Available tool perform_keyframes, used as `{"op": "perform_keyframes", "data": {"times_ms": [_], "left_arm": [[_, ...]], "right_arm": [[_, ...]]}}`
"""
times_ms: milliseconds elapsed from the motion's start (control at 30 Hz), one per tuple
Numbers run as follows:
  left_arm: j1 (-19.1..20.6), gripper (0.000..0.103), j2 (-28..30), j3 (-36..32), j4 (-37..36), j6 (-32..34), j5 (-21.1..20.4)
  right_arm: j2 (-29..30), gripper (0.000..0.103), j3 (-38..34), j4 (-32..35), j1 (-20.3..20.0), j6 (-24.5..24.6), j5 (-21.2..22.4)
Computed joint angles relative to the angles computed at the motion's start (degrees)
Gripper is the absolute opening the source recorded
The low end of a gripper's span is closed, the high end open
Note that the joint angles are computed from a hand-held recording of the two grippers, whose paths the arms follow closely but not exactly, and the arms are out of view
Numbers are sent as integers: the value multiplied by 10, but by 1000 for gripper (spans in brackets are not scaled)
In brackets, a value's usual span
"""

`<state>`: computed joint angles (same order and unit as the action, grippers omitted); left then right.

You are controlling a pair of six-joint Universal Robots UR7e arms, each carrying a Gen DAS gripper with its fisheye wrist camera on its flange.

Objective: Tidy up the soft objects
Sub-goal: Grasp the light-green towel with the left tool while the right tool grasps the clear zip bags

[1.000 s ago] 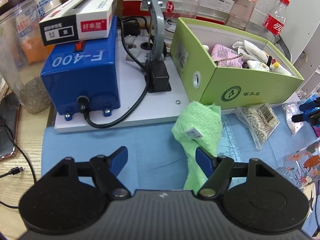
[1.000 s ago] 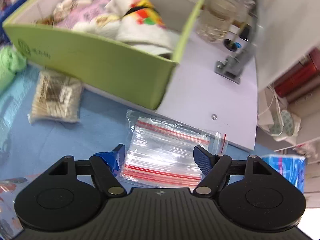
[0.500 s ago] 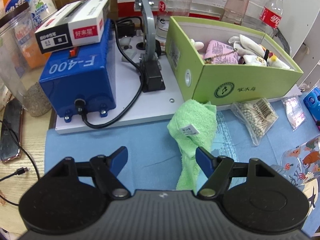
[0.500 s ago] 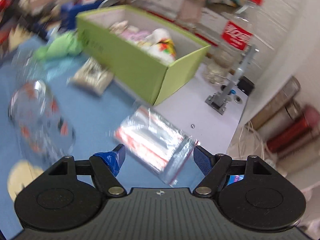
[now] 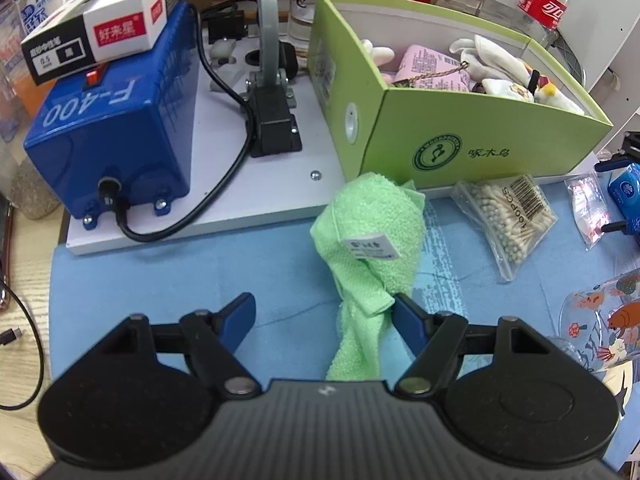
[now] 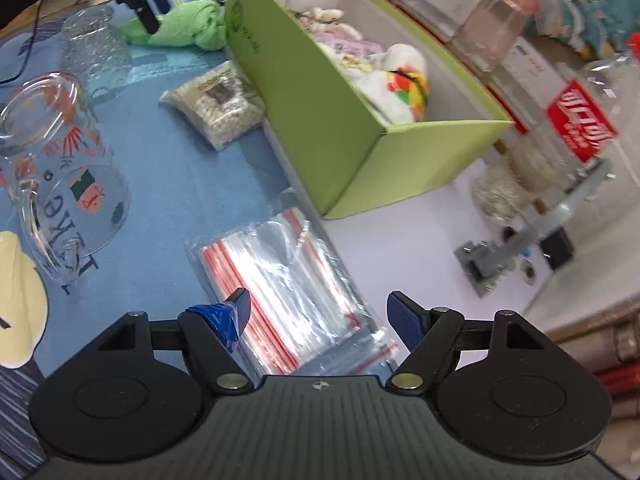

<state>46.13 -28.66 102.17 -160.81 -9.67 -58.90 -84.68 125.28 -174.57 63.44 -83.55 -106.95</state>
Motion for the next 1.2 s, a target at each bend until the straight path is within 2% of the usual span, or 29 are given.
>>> {"op": "perform_keyframes", "data": {"times_ms": [67,100,167,300,400,433,500,633,700,900,1100,1200], "left_arm": [[0,74,2,-2,5,8,0],[0,74,3,-4,8,11,0],[3,74,5,-8,14,15,-9],[8,74,6,-11,19,23,-23],[11,74,3,-7,13,31,-31],[12,74,1,-5,9,33,-34],[13,74,-3,0,3,40,-37],[15,74,-1,-4,4,56,-45],[20,74,4,-14,0,61,-58],[26,76,23,-32,-16,75,-86],[36,76,41,-71,0,61,-123],[27,76,50,-76,0,70,-107]], "right_arm": [[1,61,-22,68,2,6,0],[5,61,-30,82,3,9,0],[17,62,-41,85,4,14,5],[29,66,-67,133,7,78,6],[30,67,-50,106,16,88,-12],[31,67,-49,122,22,103,-33],[26,67,-44,152,24,146,-38],[18,69,-12,114,26,225,-43],[18,74,2,84,24,252,-36],[30,84,37,-18,16,296,-23],[40,90,34,-36,21,328,-36],[49,91,35,-51,28,346,-46]]}}
